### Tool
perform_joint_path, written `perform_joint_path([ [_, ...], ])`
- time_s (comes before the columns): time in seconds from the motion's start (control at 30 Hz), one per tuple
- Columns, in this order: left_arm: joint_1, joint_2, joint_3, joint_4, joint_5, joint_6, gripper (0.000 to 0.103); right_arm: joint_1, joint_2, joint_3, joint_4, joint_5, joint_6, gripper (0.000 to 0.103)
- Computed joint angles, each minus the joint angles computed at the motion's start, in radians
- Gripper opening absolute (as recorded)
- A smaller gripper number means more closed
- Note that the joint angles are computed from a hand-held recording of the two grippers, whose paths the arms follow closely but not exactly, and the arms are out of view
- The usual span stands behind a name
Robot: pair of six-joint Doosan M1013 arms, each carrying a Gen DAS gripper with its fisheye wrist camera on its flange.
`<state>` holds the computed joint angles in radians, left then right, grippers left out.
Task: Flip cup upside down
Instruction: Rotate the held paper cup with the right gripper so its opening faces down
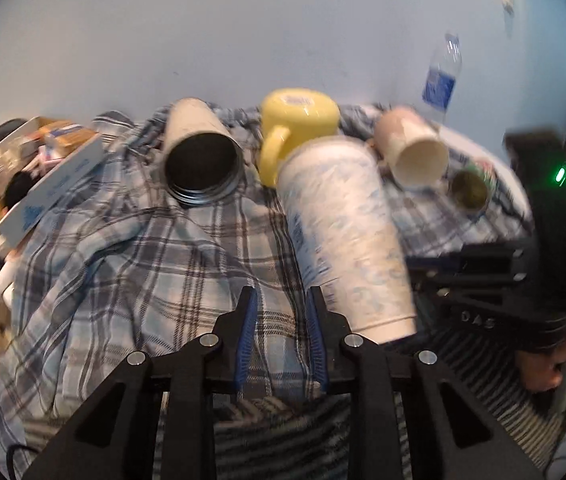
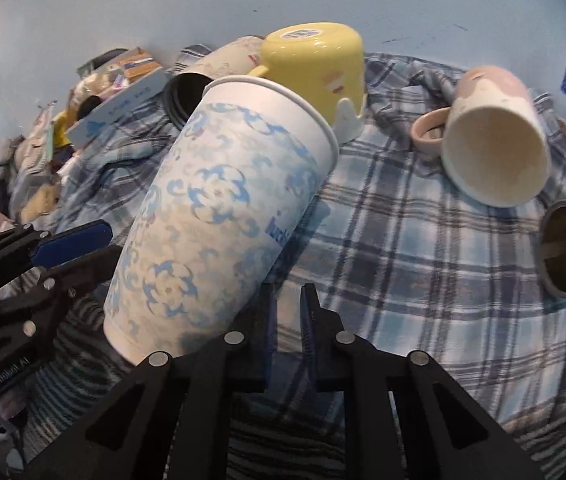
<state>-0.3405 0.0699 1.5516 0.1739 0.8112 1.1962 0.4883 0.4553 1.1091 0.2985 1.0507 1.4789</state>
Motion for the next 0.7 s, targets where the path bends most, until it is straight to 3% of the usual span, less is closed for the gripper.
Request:
perform_joint_path([
  [0.07,-0.009,-0.025,0.022,0.035,-0.042,-0.043,0.037,-0.011,-0.019,0.031,0.047,-0.049,-0.022,0.014],
  [0.1,-0.014,-0.032,0.029,0.049,-0.056,-0.058,0.061,-0.015,-0.029,0.045,0.069,-0.071,-0.036,0.014],
  [0.13,-0.019,-0.036,0.031,0.063,-0.065,-0.074,0.093,-0.017,-0.04,0.061,0.082,-0.101,-0.049,0.014],
  [0.17,-0.022,-0.039,0.036,0.07,-0.078,-0.088,0.101,-0.015,-0.048,0.071,0.074,-0.123,-0.05,0.014],
  [0.23,-0.018,-0.037,0.035,0.021,-0.093,-0.062,0.102,-0.007,-0.057,0.079,0.043,-0.137,-0.051,0.014],
  [0.3,-0.017,-0.018,0.015,-0.005,-0.063,-0.046,0.102,-0.009,-0.059,0.08,0.048,-0.134,-0.053,0.014],
  [0.47,0.005,0.013,-0.011,-0.142,-0.013,-0.017,0.102,-0.039,-0.077,0.098,-0.028,-0.189,0.11,0.014],
  [0.6,-0.017,0.045,-0.04,-0.1,0.056,-0.041,0.102,-0.045,-0.089,0.109,-0.188,-0.252,0.25,0.014],
  [0.7,-0.018,0.073,-0.062,-0.117,0.11,-0.032,0.102,-0.048,-0.089,0.11,-0.201,-0.247,0.257,0.014],
])
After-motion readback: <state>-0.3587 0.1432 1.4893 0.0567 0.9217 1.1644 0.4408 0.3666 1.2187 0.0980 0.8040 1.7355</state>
